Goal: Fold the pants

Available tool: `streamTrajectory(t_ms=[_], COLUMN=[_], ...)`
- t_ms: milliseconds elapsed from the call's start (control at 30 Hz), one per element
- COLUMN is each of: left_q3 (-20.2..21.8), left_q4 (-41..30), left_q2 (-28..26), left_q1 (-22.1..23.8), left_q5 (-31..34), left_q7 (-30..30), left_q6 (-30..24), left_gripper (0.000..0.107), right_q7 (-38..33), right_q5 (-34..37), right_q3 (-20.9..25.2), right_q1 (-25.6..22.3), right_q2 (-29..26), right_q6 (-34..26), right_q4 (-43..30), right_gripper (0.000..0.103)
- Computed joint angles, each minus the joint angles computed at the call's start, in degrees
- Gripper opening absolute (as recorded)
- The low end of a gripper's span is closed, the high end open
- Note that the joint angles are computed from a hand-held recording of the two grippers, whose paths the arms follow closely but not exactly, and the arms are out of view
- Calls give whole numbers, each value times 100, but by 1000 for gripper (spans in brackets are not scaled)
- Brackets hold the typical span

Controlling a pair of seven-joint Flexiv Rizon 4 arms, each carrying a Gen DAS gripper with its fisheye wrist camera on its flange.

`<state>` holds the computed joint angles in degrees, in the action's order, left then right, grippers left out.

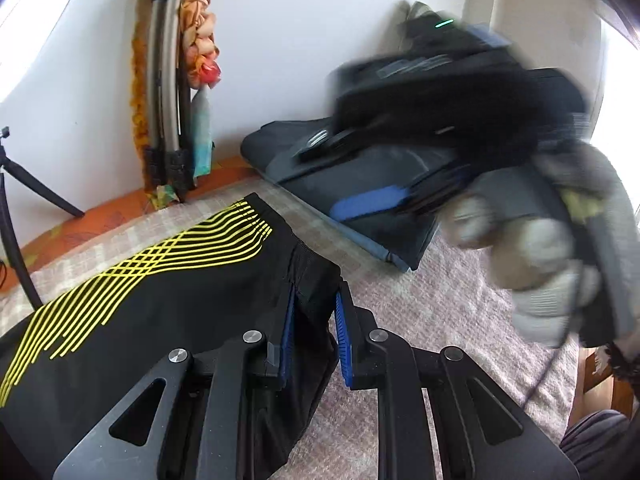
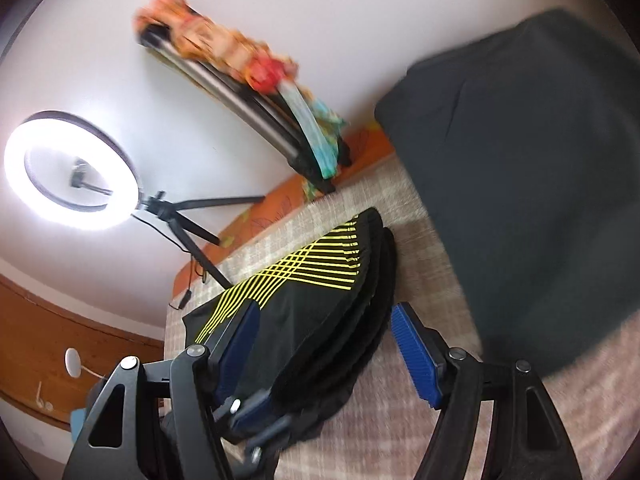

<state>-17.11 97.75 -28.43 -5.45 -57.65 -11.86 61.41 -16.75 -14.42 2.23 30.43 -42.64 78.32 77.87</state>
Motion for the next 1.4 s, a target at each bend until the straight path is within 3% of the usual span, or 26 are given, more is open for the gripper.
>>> streamTrajectory(t_ms=[100, 200, 333, 433, 467, 500, 600, 700, 933, 1067, 1267, 1400], left_q3=[-36, -16, 2, 11, 21, 30, 51, 55, 176, 311, 598, 758], left_q4=[19, 3, 37, 61, 62, 72, 76, 153, 353, 509, 715, 782], left_q2=[22, 12, 35, 68, 75, 92, 108, 190, 471, 672, 891, 967], left_q1=[32, 28, 14, 12, 5, 5, -6, 9, 24, 19, 27, 119], left_q5=[-127, -166, -205, -251, -254, -263, -296, -408, -900, -1293, -1740, -1895], left_q7=[89, 127, 184, 206, 202, 201, 157, 208, 349, 495, 561, 370], left_q6=[6, 5, -10, -48, -54, -65, -72, -109, -219, -272, -373, -515], left_gripper=[17, 17, 17, 17, 17, 17, 17, 16, 16, 16, 16, 16], right_q7=[-247, -314, -293, -246, -223, -144, -124, 57, 281, 241, -125, -393], right_q5=[255, 405, 647, 744, 759, 747, 905, 760, 189, -34, -256, -286], right_q3=[464, 506, 488, 468, 433, 325, 434, 126, -224, -191, -82, -58], right_q1=[-305, -331, -346, -335, -316, -261, -309, -126, 150, 222, 407, 595], right_q2=[-372, -664, -931, -1138, -1175, -1193, -1258, -1167, -947, -972, -1335, -1896], right_q6=[-514, -1006, -1014, -1023, -955, -811, -438, -174, -616, -930, -1793, -2553], right_q4=[-600, -1072, -1371, -1593, -1624, -1597, -1563, -1391, -1474, -1806, -2909, -4126], right_gripper=[72, 72, 72, 65, 62, 48, 22, 15, 14, 13, 13, 13])
